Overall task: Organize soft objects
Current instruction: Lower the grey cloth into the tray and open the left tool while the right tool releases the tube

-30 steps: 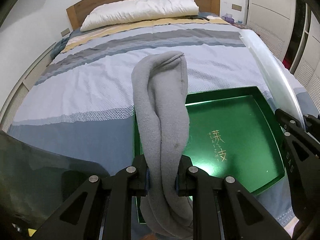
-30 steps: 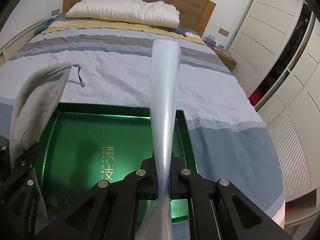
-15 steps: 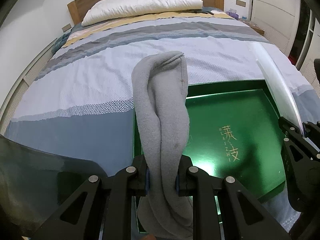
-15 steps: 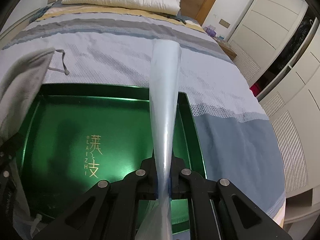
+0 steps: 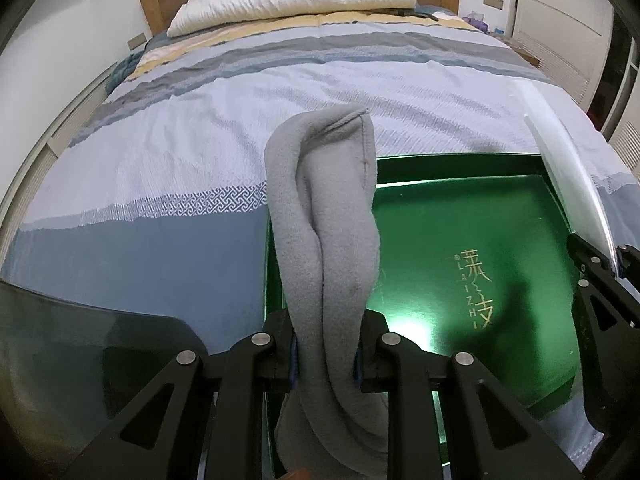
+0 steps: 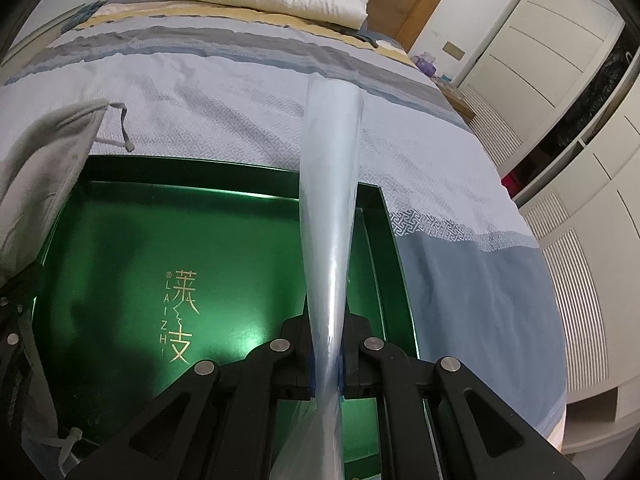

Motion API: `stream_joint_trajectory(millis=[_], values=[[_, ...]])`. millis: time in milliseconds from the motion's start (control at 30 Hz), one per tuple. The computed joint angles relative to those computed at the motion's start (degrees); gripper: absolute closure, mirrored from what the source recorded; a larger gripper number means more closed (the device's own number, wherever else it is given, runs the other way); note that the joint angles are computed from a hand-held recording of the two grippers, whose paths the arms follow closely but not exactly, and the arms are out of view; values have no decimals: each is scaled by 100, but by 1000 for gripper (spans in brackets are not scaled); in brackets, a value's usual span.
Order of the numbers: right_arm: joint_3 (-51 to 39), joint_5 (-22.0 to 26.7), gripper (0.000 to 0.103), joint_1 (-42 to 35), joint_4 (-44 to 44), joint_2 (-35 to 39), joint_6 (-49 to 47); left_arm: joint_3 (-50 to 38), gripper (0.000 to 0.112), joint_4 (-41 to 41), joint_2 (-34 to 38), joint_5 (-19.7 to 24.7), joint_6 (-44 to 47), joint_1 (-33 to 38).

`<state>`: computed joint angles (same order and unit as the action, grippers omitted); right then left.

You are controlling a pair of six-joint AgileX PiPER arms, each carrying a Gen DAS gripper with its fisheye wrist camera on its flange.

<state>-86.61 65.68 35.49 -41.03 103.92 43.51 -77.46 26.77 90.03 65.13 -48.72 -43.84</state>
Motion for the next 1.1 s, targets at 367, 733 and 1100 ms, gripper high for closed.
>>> stream_joint_trajectory(millis=[367,733,1100], values=[[189,-56,96,14,-25,19,50,94,94,34,137,-61,-77,72],[80,-104,90,-81,69,180,-57,53,88,44,211,-96,-18,-8],[41,-170,70,-222,281,147,-171,40,79,76,203,-83,-89,-88]])
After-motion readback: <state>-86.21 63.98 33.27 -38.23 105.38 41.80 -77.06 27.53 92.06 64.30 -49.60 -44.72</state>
